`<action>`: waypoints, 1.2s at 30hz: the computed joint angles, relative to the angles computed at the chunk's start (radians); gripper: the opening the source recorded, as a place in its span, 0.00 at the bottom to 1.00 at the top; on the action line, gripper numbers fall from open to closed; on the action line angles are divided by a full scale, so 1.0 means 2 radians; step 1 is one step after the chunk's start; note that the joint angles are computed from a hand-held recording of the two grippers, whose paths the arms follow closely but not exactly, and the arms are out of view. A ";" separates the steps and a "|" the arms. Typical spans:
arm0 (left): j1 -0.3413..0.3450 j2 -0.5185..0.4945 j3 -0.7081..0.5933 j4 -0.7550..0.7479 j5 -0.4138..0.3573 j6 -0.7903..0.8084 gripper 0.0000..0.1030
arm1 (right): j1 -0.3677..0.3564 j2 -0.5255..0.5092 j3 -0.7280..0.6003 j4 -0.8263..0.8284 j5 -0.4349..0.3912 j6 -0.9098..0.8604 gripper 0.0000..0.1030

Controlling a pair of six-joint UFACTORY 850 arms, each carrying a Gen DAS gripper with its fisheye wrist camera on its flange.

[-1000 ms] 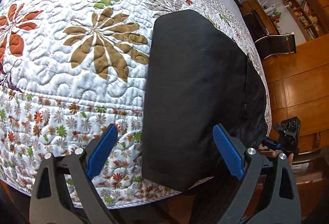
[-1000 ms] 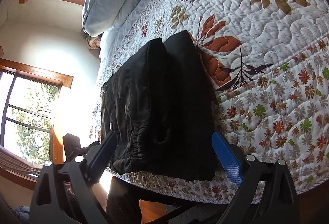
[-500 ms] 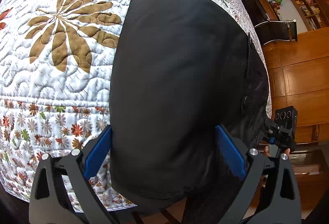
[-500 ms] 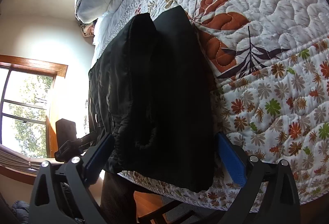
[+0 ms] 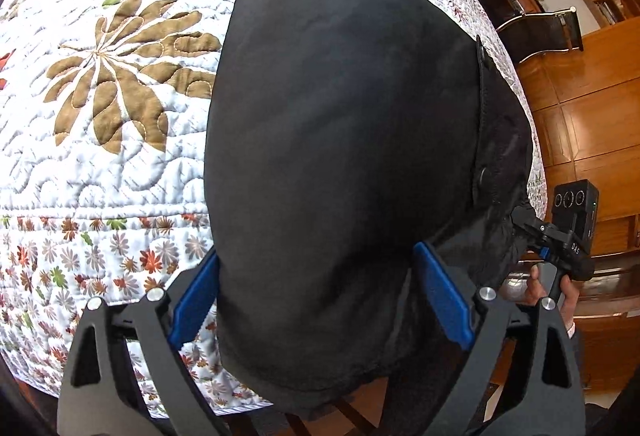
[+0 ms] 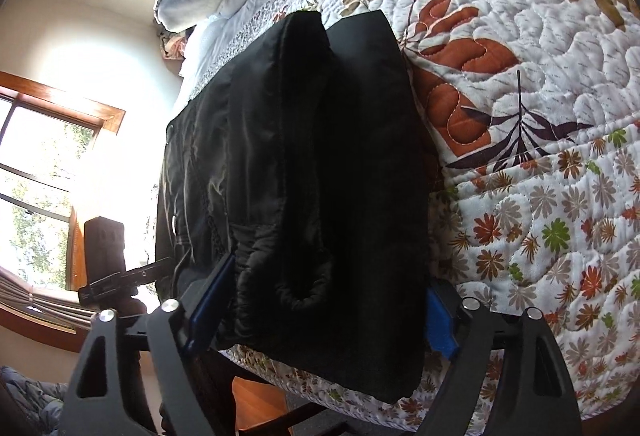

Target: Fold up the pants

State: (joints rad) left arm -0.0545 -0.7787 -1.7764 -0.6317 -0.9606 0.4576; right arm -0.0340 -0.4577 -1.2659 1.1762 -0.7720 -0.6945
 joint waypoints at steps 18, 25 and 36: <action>0.014 -0.002 -0.019 -0.010 0.028 0.020 0.57 | 0.013 0.004 -0.027 0.018 0.012 -0.053 0.45; 0.019 -0.035 -0.076 -0.007 0.022 0.002 0.56 | 0.025 -0.029 -0.084 0.001 0.016 -0.034 0.45; 0.031 -0.129 -0.235 0.018 -0.007 -0.065 0.56 | 0.050 -0.135 -0.256 -0.077 -0.001 0.037 0.45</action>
State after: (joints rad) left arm 0.0084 -1.0363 -2.2462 -0.5957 -0.9752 0.3282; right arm 0.0662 -0.7275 -1.7788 1.0232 -0.7748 -0.6208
